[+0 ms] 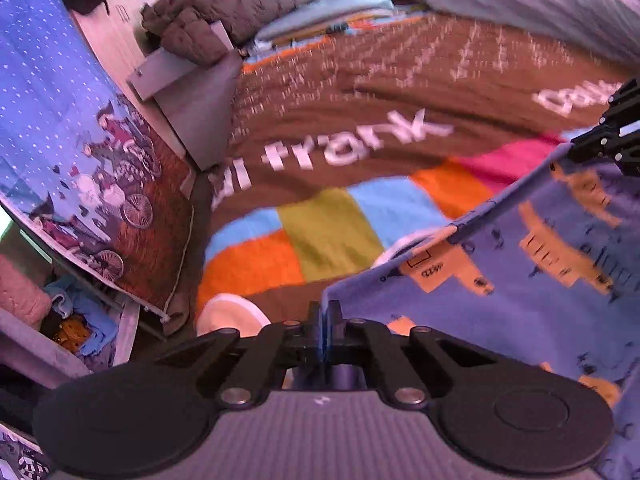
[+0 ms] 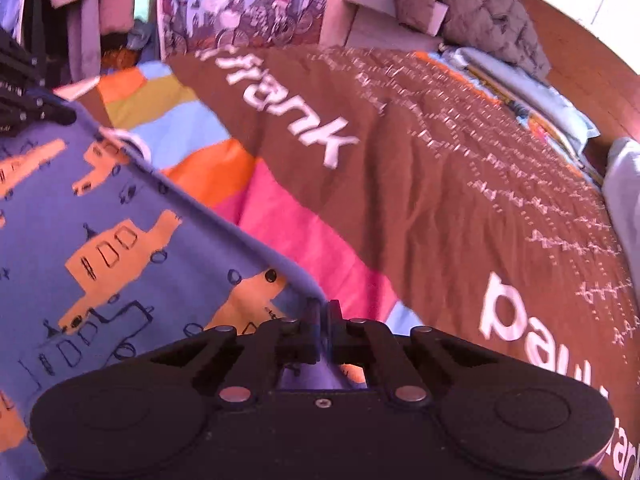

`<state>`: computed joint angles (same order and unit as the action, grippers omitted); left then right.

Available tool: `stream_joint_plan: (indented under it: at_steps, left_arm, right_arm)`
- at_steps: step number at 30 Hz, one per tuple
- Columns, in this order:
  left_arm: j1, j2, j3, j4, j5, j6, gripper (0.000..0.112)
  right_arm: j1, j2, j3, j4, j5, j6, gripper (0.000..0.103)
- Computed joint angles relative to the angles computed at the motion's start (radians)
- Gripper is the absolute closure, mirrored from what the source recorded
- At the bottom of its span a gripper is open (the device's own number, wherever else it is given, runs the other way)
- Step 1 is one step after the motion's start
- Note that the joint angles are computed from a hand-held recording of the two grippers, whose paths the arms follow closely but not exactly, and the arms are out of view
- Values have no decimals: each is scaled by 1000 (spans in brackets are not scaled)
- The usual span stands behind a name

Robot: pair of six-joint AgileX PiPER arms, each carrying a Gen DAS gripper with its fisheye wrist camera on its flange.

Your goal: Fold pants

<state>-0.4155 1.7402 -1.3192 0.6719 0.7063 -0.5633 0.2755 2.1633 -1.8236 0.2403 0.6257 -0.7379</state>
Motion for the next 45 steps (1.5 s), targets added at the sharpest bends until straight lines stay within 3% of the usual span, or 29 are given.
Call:
stream_joint_plan:
  at_steps: [5,8,15,18,22,28,33,37,43,45]
  left_arm:
    - [-50,-160,69,35,-7,-23,111]
    - [-119,-268,125,88,34,-29,111]
    - [-424,-510,332,233,218,-137,111]
    - [-560,-551,403,223,314,-195,111]
    - [-705,-566,499,209,385,-300,111]
    - [-829,-562,612,221,404,-457,112]
    - [-856,-577,621,234,428,-485,112]
    - [-879,-602,617,218,444,-464,111]
    - [-807,-603,616,95,382,-372,109]
    - [-797,-606,614,62,375,-364,92]
  right_arm:
    - [-11,-202,191,95,-83,-76,102]
    - [-34,-361,327,176,-88,-171,102]
    - [-97,-785,691,341,-4,-366,102]
    - [-108,-955,843,353,49,-373,102]
    - [-116,-1123,1013,345,123,-329,102]
    - [1,-1245,1224,212,21,-122,102]
    - [105,-1287,1286,90,-72,53,102]
    - [76,-1321,1266,114,-36,-24,102]
    - [34,-1350,1276,132,37,-115,102]
    - [81,-1347,1298,73,21,-54,101]
